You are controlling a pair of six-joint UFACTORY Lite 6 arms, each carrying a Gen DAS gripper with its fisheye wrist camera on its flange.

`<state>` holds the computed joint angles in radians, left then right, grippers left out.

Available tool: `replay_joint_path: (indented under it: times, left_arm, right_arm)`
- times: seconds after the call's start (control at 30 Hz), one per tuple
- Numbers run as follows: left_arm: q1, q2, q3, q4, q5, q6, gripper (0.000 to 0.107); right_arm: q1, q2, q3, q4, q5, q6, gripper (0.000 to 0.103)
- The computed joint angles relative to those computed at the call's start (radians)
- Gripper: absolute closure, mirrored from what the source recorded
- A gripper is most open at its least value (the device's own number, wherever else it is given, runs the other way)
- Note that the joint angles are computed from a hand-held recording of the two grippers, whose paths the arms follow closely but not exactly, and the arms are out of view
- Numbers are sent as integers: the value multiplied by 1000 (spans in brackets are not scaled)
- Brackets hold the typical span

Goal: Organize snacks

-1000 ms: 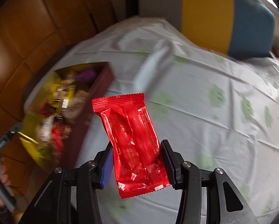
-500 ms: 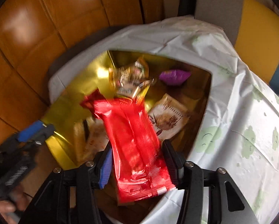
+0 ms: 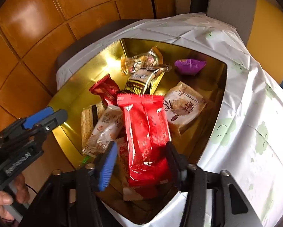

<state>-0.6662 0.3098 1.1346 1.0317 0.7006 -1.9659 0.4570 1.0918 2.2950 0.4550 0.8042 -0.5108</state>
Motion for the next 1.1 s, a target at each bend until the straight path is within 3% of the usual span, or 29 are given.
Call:
replay_joint_path:
  times: [0.3,0.57,0.77,1.03,1.1]
  left_arm:
    - [-24,26,51,-25,57,37,60]
    - [-47,37,74,-26,98,45,60]
    - [-69,35,87,-8,142,35,60]
    - [-124,53,137,18,228,20,59]
    - [-137,57,150,24,243,13,53]
  right_arm:
    - [16,-82,-165,-26,-128,-48,66]
    - [-2,-136,-259,73,-158,-116,65]
    - [-16,-270,-457,179,-253,-199,65]
    - [-41,-464,-723,331,-405,-314,54]
    - [-48,-505,-780,364,-438,-337,52]
